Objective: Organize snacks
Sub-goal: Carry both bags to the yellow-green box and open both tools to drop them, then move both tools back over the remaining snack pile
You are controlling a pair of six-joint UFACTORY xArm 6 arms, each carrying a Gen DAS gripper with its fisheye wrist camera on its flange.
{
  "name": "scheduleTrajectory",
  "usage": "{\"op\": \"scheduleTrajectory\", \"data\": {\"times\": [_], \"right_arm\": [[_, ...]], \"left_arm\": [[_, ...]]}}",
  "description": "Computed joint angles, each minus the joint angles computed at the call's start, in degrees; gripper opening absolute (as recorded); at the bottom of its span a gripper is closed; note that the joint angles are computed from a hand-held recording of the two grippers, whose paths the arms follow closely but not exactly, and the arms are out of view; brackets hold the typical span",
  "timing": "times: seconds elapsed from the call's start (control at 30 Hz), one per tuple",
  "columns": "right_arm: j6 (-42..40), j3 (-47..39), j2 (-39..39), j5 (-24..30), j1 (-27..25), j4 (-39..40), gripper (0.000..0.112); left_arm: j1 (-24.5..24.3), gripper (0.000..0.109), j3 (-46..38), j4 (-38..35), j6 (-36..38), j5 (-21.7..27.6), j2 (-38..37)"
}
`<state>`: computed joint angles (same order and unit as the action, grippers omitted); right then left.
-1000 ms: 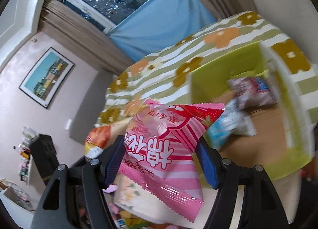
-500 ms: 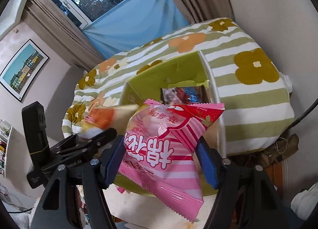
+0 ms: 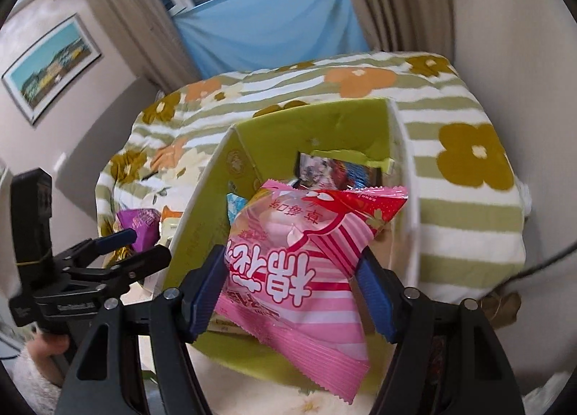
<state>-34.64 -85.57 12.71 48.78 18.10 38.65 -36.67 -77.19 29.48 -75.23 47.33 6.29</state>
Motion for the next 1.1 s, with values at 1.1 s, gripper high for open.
{"op": "scheduleTrajectory", "data": {"times": [1.1], "right_arm": [[-4.94, 4.13, -5.49, -3.68, 3.6, 1.21, 0.1]], "left_arm": [[-6.78, 0.102, 9.69, 7.29, -11.16, 13.94, -14.29]]}}
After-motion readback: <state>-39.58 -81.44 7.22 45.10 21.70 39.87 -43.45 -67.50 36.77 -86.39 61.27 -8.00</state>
